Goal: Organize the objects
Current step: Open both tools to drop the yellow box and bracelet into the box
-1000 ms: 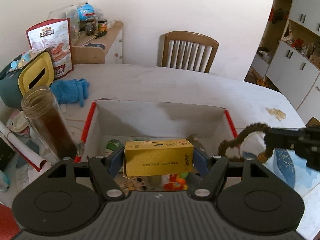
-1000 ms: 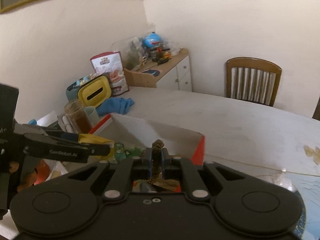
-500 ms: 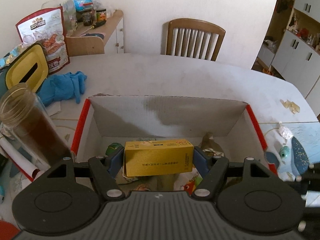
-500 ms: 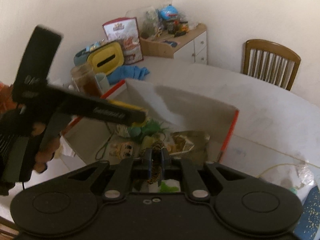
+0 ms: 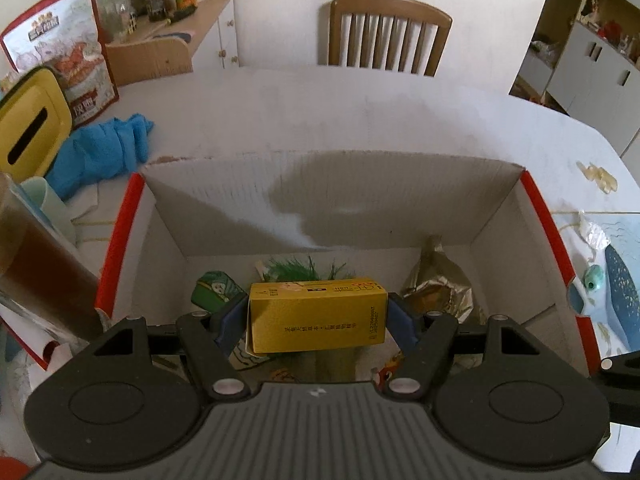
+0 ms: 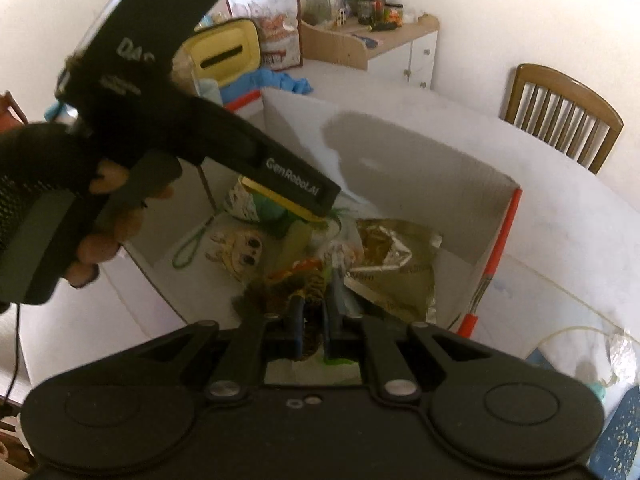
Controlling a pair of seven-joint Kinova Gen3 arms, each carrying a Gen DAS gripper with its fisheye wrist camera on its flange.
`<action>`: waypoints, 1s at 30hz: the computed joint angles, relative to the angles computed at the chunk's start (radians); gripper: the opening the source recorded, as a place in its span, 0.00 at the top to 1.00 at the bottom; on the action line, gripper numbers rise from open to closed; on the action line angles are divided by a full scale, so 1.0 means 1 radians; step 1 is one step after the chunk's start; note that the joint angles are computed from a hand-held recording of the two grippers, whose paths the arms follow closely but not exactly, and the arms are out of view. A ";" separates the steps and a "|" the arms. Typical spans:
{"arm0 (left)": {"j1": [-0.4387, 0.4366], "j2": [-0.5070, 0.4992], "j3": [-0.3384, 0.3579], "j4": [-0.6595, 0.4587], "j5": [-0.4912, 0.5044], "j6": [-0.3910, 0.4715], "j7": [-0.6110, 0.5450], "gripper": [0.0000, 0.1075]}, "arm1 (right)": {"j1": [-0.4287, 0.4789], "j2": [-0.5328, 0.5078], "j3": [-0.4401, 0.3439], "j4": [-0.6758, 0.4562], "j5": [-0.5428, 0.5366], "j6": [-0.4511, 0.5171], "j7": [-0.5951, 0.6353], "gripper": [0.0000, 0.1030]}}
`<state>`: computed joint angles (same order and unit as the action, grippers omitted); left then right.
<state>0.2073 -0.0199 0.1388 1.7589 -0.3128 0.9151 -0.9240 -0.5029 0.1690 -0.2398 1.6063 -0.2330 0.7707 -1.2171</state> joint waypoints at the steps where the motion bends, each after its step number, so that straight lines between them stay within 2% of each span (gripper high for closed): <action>1: -0.003 0.002 -0.004 0.001 0.012 -0.002 -0.007 0.32 | -0.006 0.002 0.002 0.002 0.012 -0.004 -0.009 0.92; 10: -0.017 0.014 -0.017 0.003 0.070 -0.012 -0.048 0.32 | -0.034 0.014 0.006 0.003 0.079 -0.022 -0.067 0.92; 17: -0.020 0.001 -0.016 0.018 0.074 -0.026 -0.035 0.32 | -0.012 0.010 0.002 0.002 0.043 -0.013 -0.053 0.90; 21: -0.019 -0.017 -0.010 0.027 0.072 -0.033 -0.025 0.32 | -0.007 0.001 0.005 0.003 0.034 -0.008 -0.062 0.83; 26: -0.010 -0.049 0.016 0.037 0.023 -0.035 0.031 0.31 | 0.005 -0.019 0.007 0.013 0.014 -0.014 -0.069 0.76; 28: -0.010 -0.064 0.024 0.041 0.014 -0.036 0.047 0.26 | 0.013 -0.033 0.007 0.022 -0.002 -0.025 -0.062 0.68; 30: -0.012 -0.083 0.033 0.047 0.005 -0.037 0.065 0.25 | 0.023 -0.048 0.008 0.032 -0.022 -0.034 -0.051 0.62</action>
